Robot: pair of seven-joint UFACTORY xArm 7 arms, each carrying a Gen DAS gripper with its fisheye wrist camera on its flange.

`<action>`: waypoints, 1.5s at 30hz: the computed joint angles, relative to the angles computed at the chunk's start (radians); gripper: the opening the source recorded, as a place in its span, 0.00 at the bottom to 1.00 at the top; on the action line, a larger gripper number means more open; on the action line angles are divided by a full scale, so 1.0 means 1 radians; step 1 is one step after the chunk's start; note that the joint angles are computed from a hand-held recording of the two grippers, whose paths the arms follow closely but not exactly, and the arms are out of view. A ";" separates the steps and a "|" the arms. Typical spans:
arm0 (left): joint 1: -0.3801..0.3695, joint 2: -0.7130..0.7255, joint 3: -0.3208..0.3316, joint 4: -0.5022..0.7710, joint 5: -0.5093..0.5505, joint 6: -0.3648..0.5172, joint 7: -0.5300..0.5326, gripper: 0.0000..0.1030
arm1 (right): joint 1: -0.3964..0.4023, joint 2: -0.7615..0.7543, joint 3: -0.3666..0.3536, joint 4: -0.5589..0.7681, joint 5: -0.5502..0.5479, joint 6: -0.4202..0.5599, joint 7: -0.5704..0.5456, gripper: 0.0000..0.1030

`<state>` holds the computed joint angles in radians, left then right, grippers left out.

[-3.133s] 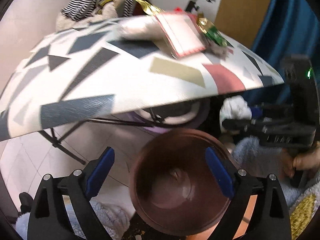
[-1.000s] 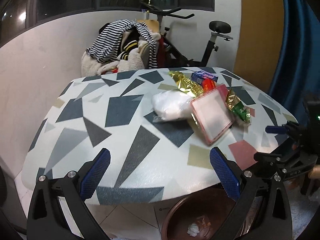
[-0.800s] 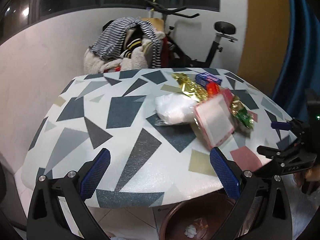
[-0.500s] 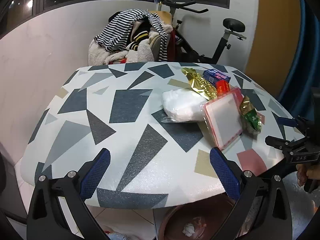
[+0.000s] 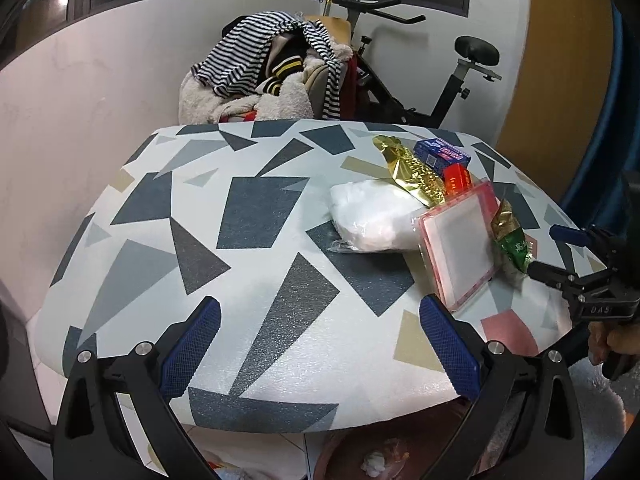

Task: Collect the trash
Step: 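Raise both tools back toward the remaining trash on the table, then grasp the green tea packet with the right tool while the left tool grasps the pink-framed box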

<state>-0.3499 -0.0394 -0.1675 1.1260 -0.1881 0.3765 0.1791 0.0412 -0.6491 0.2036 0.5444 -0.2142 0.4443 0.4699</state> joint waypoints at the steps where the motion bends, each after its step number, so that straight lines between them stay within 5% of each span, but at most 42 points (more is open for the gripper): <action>1: 0.002 0.003 0.000 0.007 0.010 0.007 -0.021 0.94 | -0.007 0.001 -0.001 0.001 -0.003 -0.002 0.003 0.83; 6: 0.004 0.009 0.005 0.023 -0.049 0.028 -0.002 0.94 | -0.029 0.017 -0.013 0.005 -0.006 -0.035 0.016 0.74; 14: -0.008 0.026 0.003 0.052 -0.286 0.079 0.132 0.94 | -0.018 0.097 -0.041 0.036 0.025 -0.076 -0.017 0.64; 16: -0.009 0.034 -0.002 0.063 -0.327 0.094 0.153 0.94 | -0.010 0.124 -0.049 0.045 0.039 -0.077 -0.021 0.59; 18: -0.012 0.047 -0.009 0.079 -0.383 0.112 0.193 0.94 | 0.017 0.142 -0.073 0.052 0.068 -0.076 -0.044 0.37; 21: -0.009 0.074 -0.017 0.115 -0.451 0.163 0.233 0.89 | 0.010 0.123 -0.059 0.048 0.066 -0.093 -0.034 0.29; 25: 0.003 0.147 -0.035 0.195 -0.548 0.246 0.251 0.76 | 0.003 0.058 -0.050 0.031 0.076 -0.120 -0.017 0.26; 30: 0.010 0.266 -0.067 0.302 -0.549 0.295 0.214 0.68 | -0.017 -0.029 -0.036 0.006 0.089 -0.125 0.020 0.26; 33: 0.014 0.330 -0.085 0.369 -0.537 0.321 0.194 0.54 | -0.016 -0.074 -0.041 -0.011 0.099 -0.115 0.029 0.26; 39: 0.029 0.403 -0.117 0.449 -0.534 0.346 0.167 0.51 | -0.021 -0.138 -0.041 -0.037 0.102 -0.056 0.023 0.26; 41: 0.029 0.425 -0.124 0.473 -0.522 0.363 0.176 0.36 | -0.021 -0.156 -0.039 -0.045 0.103 -0.044 0.026 0.26; 45: 0.039 0.429 -0.138 0.495 -0.527 0.398 0.208 0.31 | -0.031 -0.180 -0.033 -0.051 0.097 -0.029 0.030 0.26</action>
<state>-0.3113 0.3897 -0.3054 1.6210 -0.7148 0.7741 0.3874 0.0100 -0.8293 0.1705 0.4930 -0.1169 0.4152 0.4996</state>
